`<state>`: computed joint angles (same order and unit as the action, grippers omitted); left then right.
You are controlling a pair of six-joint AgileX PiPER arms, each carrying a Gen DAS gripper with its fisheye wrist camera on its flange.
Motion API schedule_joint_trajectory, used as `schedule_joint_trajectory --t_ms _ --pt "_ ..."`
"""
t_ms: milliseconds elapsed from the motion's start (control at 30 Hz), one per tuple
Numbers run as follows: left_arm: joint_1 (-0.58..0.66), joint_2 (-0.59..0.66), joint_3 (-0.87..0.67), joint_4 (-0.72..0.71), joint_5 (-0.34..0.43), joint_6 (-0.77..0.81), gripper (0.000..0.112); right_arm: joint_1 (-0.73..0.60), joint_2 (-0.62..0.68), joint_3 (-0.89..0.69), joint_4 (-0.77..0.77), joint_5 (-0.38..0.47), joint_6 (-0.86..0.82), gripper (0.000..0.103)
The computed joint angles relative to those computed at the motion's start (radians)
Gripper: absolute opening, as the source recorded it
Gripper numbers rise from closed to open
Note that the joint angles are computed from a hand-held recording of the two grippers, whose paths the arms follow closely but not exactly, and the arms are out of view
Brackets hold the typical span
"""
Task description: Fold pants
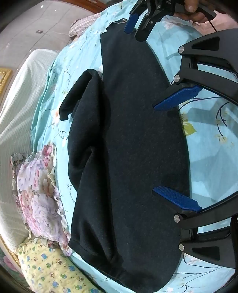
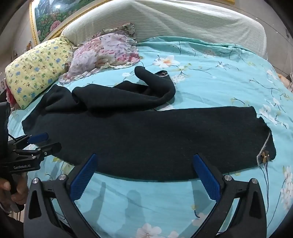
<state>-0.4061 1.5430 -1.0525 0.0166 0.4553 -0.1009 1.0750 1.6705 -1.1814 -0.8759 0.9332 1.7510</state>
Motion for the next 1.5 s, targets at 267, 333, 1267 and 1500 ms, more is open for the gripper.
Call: schedule_joint_trajectory --t_ms 267,333,1267,1500 --pt "-0.002 -0.028 0.037 0.043 -0.048 -0.031 0.085 0.009 0.01 0.024 -0.056 -0.055 0.056 0.103" --pt "-0.008 -0.036 0.047 0.079 -0.065 -0.066 0.085 0.011 0.015 0.023 -0.064 -0.066 0.065 0.103" --pt "-0.001 -0.056 0.076 0.123 -0.113 -0.11 0.085 0.027 0.054 -0.016 -0.147 -0.106 0.09 0.103" --pt "0.001 -0.058 0.073 0.116 -0.108 -0.109 0.085 0.028 0.059 -0.025 -0.149 -0.104 0.083 0.103"
